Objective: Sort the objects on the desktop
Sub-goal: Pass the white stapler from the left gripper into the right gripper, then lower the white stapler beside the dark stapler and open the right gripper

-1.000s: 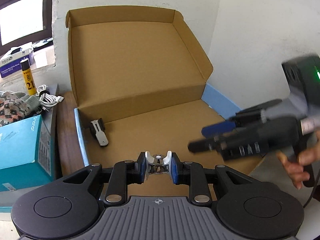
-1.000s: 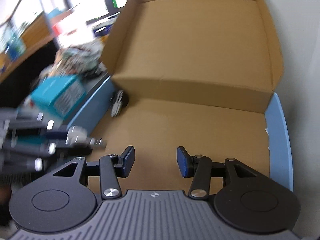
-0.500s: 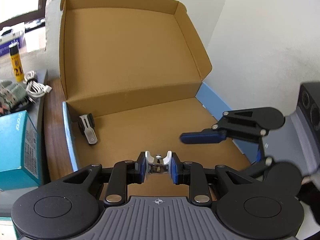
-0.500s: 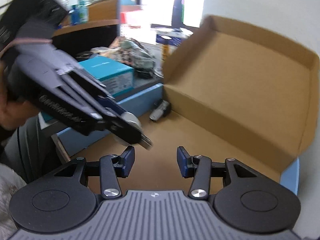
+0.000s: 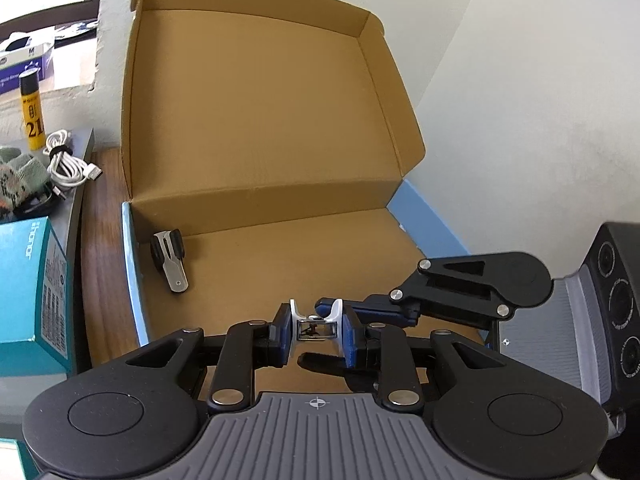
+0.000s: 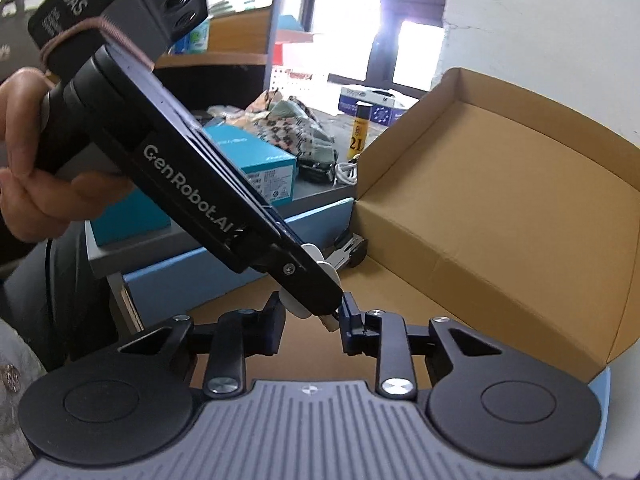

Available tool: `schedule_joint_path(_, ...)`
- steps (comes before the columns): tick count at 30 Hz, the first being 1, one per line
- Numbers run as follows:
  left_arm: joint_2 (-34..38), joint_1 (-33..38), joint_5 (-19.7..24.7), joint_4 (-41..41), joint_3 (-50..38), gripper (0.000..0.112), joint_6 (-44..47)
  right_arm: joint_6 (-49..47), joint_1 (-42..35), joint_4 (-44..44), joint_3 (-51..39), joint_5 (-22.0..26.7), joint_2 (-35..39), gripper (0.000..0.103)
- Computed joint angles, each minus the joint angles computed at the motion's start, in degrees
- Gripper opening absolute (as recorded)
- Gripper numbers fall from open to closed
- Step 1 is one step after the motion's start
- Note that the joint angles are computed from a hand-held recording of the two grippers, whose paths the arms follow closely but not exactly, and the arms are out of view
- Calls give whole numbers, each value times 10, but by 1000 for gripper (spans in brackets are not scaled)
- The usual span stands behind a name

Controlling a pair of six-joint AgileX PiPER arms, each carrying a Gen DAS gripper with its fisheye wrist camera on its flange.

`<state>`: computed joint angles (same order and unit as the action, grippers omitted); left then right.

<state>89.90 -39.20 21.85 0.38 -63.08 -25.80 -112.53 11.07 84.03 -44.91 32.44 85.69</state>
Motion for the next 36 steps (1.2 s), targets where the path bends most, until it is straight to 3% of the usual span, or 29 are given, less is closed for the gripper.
schedule_joint_path(4, -7, 3, -23, 6, 17, 32, -19, 68, -11, -10, -16, 20, 12, 27)
schedule_joint_path(7, -18, 7, -41, 15, 31, 40, -32, 132, -18, -29, -34, 35, 29, 14)
schedule_joint_path(13, -40, 17, -68, 72, 59, 40, -100, 310, -19, -103, -93, 59, 86, 3)
schedule_joint_path(17, -60, 29, -81, 76, 83, 40, -111, 424, -12, -155, -138, 69, 122, 2)
schedule_joint_path(23, -106, 29, -92, 146, 125, 40, -162, 502, 23, -218, -158, 25, 137, 2)
schedule_joint_path(27, -132, 22, -89, 211, 148, 42, -222, 545, 37, -263, -153, -2, 122, 10)
schedule_joint_path(31, -150, 16, -93, 280, 169, 44, -285, 592, 64, -311, -139, -44, 103, 49)
schedule_joint_path(32, -152, 13, -93, 304, 172, 44, -308, 606, 73, -327, -134, -58, 98, 55)
schedule_joint_path(36, -166, -3, -84, 407, 187, 45, -400, 657, 95, -374, -120, -101, 80, 55)
